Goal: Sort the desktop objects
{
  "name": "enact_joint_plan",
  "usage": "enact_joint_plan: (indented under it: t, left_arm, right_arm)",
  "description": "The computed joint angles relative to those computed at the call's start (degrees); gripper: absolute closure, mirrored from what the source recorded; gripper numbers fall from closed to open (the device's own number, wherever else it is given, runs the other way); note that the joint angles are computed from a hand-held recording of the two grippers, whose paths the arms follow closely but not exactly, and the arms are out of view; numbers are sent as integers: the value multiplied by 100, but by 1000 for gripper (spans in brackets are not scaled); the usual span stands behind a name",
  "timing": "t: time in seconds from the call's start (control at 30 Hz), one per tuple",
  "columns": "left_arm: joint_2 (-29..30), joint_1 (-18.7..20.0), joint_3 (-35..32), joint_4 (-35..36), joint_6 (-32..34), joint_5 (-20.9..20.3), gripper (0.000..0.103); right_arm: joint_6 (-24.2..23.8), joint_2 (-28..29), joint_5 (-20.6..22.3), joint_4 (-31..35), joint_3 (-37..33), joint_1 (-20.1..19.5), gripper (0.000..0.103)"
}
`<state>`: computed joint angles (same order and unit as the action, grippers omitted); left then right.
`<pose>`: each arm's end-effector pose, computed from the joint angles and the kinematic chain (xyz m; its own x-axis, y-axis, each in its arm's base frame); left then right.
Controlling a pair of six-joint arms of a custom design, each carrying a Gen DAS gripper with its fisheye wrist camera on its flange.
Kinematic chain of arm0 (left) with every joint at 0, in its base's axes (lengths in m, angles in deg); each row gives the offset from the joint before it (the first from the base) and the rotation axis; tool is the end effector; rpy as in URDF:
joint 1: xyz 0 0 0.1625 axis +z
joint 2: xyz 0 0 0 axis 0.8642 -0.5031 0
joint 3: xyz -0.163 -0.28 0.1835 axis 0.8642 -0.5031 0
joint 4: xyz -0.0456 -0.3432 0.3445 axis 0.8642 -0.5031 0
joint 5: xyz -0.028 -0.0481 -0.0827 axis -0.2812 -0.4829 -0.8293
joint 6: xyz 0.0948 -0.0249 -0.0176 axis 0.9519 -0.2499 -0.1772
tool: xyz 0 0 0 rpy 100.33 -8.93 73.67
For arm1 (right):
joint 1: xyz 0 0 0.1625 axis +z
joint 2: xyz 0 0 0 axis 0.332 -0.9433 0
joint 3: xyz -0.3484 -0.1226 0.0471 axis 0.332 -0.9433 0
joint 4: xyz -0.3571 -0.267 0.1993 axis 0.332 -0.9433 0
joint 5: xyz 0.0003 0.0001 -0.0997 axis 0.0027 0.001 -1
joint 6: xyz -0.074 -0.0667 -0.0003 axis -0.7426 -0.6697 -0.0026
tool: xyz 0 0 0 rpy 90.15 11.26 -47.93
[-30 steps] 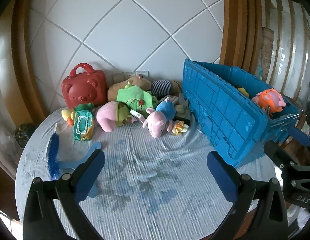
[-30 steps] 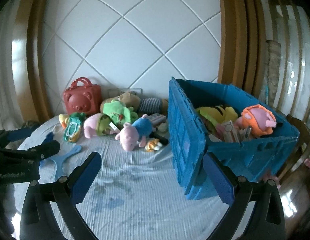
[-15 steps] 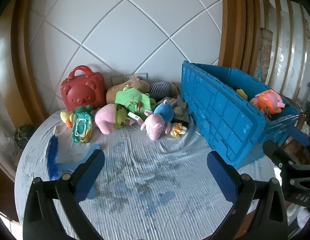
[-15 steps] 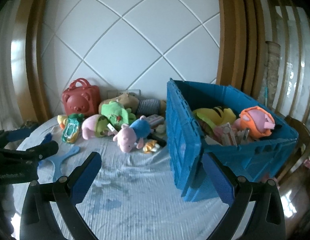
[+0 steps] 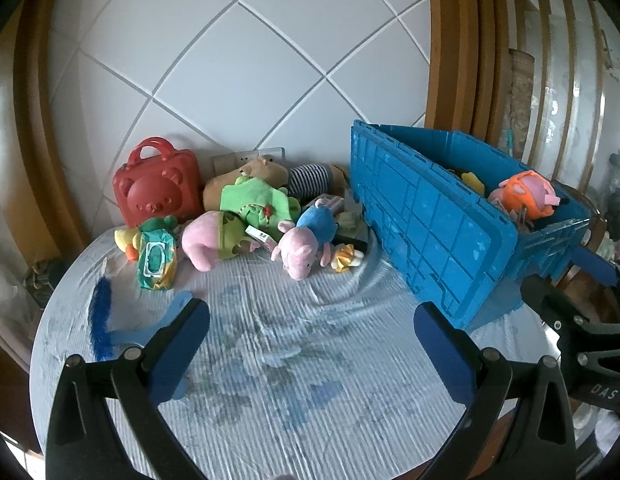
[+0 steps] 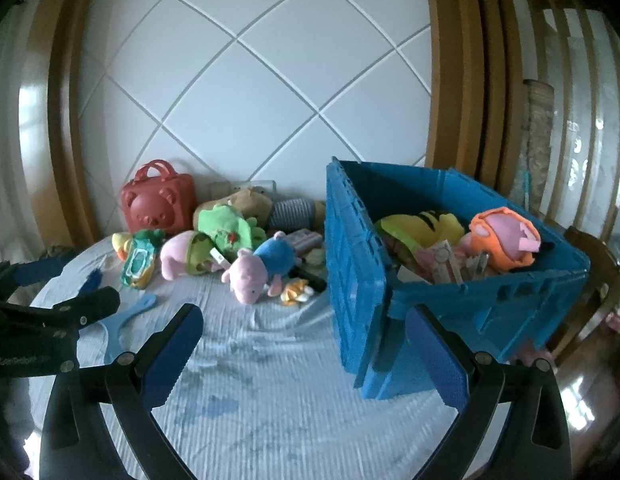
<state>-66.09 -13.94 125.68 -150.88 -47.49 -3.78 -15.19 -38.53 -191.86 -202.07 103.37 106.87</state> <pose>-0.2043 -0.5342 0.4586 -0.6985 -0.1784 -0.6930 0.5003 0.5708 -0.6511 0.5049 -0.5584 0.1461 -0.6343 -0.3820 0.6721 -0.7666 0.4234 -0.4828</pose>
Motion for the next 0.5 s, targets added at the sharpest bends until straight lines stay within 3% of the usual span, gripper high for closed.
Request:
enact_joint_plan:
  t: [0.5]
  left_arm:
    - [62, -50, 24, -51, 59, -20, 0]
  right_arm:
    - [40, -118, -5, 6, 123, -54, 0]
